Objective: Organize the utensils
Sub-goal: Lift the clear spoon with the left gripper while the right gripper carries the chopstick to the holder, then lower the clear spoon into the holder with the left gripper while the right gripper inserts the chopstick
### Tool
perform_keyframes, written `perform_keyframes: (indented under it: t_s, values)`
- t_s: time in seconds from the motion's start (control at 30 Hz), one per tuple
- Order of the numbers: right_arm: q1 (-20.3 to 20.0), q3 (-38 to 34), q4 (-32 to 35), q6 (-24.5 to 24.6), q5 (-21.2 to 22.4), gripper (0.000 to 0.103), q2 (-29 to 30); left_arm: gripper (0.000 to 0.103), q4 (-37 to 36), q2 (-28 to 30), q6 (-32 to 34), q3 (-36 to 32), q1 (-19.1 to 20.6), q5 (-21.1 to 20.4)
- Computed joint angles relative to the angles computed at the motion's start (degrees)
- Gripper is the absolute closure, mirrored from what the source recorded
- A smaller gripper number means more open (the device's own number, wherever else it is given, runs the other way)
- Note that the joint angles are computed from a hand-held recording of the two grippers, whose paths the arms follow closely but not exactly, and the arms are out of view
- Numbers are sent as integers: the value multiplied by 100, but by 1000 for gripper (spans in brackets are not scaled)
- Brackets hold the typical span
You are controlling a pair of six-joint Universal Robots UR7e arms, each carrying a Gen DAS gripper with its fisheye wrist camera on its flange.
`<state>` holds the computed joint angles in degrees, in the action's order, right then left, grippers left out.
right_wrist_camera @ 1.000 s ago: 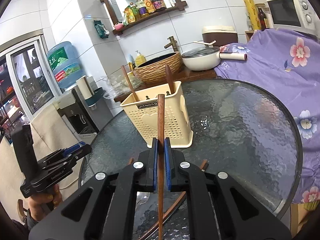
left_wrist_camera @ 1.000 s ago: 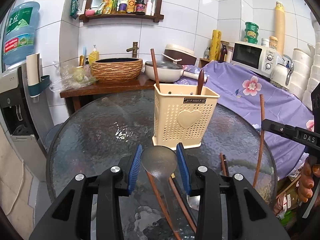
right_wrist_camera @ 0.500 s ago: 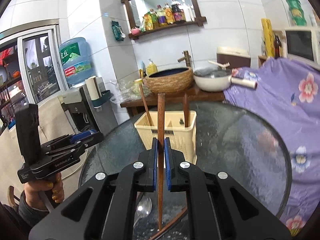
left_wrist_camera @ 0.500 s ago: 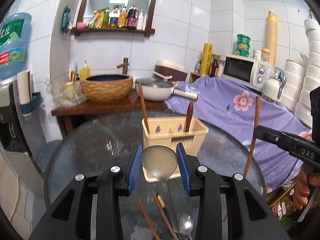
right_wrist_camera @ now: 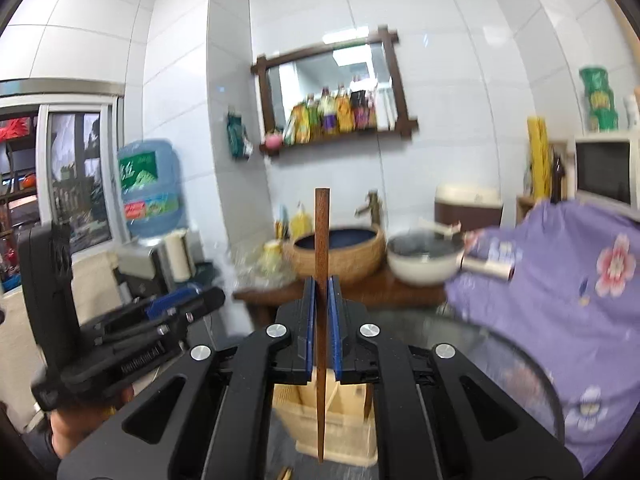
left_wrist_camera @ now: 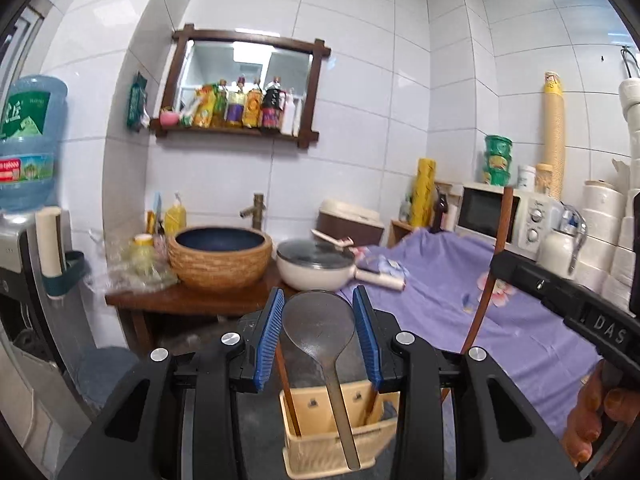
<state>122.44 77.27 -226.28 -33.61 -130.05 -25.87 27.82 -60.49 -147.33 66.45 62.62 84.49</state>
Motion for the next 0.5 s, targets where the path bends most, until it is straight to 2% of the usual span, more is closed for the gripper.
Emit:
perform_keyframes:
  t_s: [0.07,0.2,0.43,0.5]
  values:
    - [-5,-427,-202,-365,14,96,197,68,-245,74,20,-37,-53,-132]
    - [-100,-1008,-393,-740,10,96,529,68,-839,241,166,7,-72,-381]
    - [-409,-1176,-477,-776,-157,96,849,68,-1242,486,352,166,138,-479]
    - [-496,-1068,-457,-609,-178,96,846,68,-1177,569,282,127,220,-461]
